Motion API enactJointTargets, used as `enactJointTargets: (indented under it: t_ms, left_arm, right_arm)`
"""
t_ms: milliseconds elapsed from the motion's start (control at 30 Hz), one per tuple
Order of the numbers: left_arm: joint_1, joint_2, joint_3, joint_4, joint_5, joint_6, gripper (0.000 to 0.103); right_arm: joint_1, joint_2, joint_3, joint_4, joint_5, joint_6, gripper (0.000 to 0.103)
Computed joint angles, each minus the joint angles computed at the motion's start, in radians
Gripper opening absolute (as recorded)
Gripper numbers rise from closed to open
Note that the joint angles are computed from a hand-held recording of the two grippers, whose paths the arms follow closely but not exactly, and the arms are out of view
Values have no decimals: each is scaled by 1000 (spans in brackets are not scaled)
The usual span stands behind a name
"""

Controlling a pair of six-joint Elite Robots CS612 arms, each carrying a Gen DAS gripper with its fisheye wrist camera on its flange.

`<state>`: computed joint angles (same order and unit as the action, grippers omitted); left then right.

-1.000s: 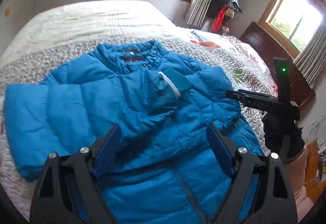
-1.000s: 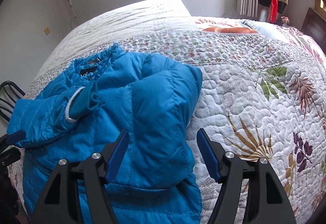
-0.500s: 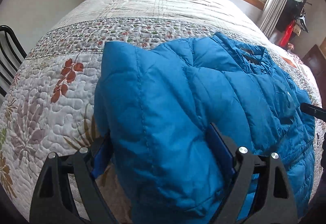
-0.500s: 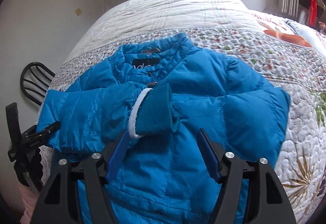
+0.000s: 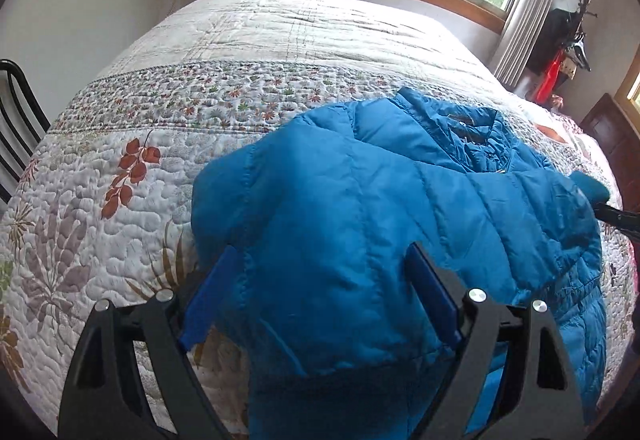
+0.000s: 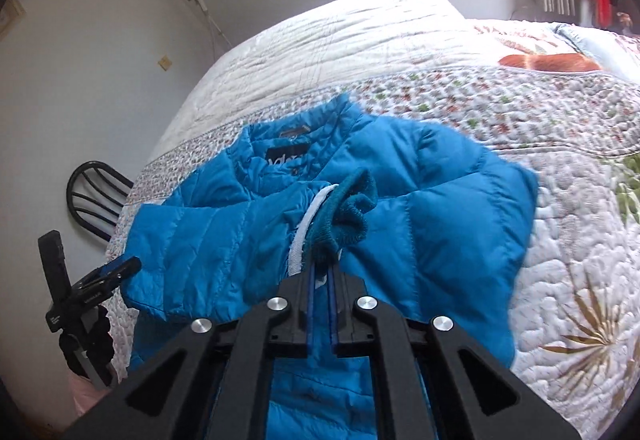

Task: Fold large clothes
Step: 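Lay the sleeve across the jacket with the left gripper and release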

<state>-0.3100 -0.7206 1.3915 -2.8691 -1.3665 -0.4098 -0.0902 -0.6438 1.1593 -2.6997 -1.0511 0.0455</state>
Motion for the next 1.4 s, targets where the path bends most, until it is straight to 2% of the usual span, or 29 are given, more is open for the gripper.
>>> enactJointTargets:
  t_ms: [67, 200, 233, 367, 433, 467, 533, 567, 633, 700, 733, 867, 933, 1000, 1033, 1067, 1133, 1400]
  left_arm:
    - [-4, 10, -17, 20, 8, 9, 86]
    - [-13, 39, -51, 65, 53, 43, 89]
    - [-12, 43, -54, 61, 52, 47, 90]
    - [0, 46, -50, 40, 14, 40, 91]
    - [2, 36, -39, 35, 3, 30, 90]
    - [2, 26, -28, 23, -2, 22, 88]
    - [-1, 7, -3, -22, -17, 19, 88]
    - [-5, -1, 7, -40, -25, 25, 88]
    - [-18, -12, 18, -49, -21, 35, 88]
    - [-28, -11, 15, -33, -23, 45, 89]
    - [-32, -7, 7, -9, -23, 50, 89]
    - [-42, 23, -25, 54, 40, 64, 89]
    - [-38, 31, -31, 62, 34, 73, 91]
    - [-28, 37, -40, 70, 1, 77, 92]
    - [-21, 40, -44, 74, -24, 71, 93]
    - [-15, 42, -47, 76, -45, 65, 93]
    - [-10, 44, -45, 69, -62, 64, 93]
    - [-24, 54, -45, 54, -3, 79, 96]
  right_arm:
    - [-9, -11, 16, -6, -27, 7, 5]
    - [-5, 10, -9, 92, -90, 0, 5]
    - [-1, 18, -14, 110, -117, -4, 5]
    - [6, 36, -25, 141, -146, -16, 5]
    - [7, 16, -1, 114, -173, -7, 7]
    - [9, 2, 17, 82, -198, 2, 13]
    - [15, -27, 58, -11, -252, 12, 17]
    - [14, -36, 69, -42, -241, 13, 19]
    - [10, -46, 83, -67, -159, -5, 19]
    - [17, -41, 70, -39, -104, -41, 19]
    - [24, -34, 60, -25, -102, -59, 19]
    - [56, -5, 19, 25, -224, -96, 19]
    - [58, 7, 2, 64, -244, -92, 19]
    - [55, 17, -15, 106, -252, -74, 19]
    - [52, 22, -19, 123, -253, -63, 23]
    - [46, 29, -25, 143, -230, -51, 29]
    - [39, 42, -30, 150, -193, -53, 30]
    - [44, 34, -8, 108, -219, -68, 30]
